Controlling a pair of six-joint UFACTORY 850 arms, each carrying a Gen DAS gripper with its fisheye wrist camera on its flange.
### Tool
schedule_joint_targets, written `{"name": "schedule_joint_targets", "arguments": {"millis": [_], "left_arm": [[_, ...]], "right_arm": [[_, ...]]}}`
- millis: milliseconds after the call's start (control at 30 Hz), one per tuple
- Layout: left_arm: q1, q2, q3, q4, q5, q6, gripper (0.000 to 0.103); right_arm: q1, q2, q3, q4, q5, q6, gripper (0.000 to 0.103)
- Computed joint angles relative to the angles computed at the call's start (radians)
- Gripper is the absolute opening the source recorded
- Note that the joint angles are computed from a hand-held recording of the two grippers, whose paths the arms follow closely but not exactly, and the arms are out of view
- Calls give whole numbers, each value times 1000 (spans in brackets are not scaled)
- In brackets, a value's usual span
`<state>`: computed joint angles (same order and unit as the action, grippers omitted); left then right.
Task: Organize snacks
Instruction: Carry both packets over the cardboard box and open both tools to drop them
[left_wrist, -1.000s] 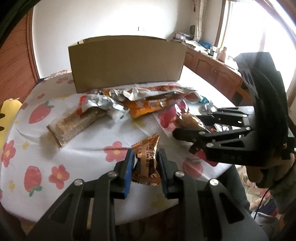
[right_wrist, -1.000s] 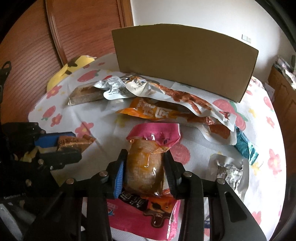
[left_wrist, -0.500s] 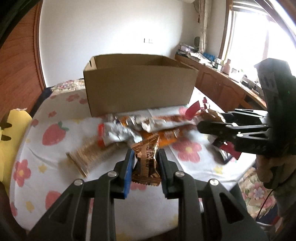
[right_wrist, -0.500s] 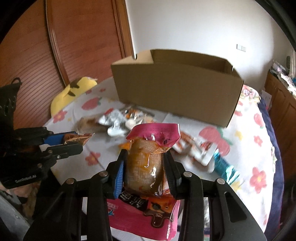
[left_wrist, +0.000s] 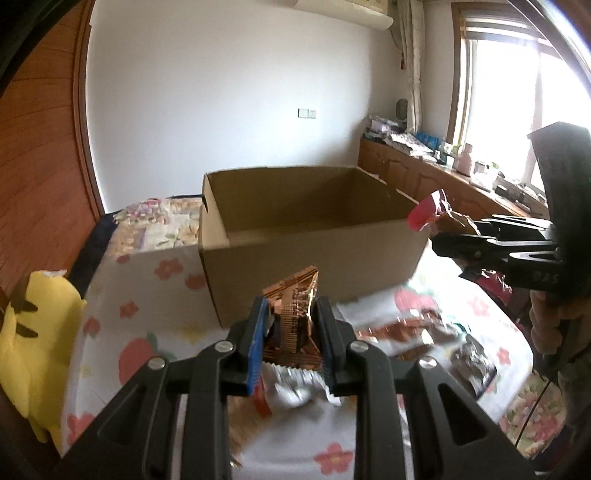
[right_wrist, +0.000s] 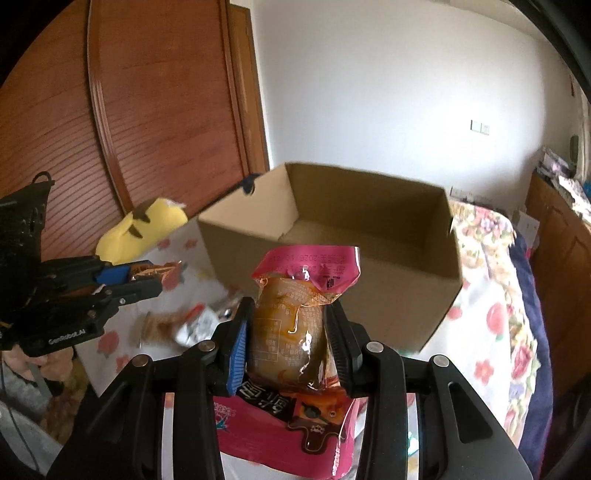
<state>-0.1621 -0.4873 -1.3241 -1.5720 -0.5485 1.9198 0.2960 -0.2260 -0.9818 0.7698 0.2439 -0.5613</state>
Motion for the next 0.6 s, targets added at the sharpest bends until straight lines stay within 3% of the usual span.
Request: {"name": "schedule_joint_targets", "arguments": {"millis": [333,600], "left_arm": [[-22,-119,-202,35,11,-101,24],[-51,-226,-363,113,24,-206,24]], "right_arm": [[-68,-69,-123,-169,-38,116,39],[-115,-138,-214,-210,-53,143,39]]}}
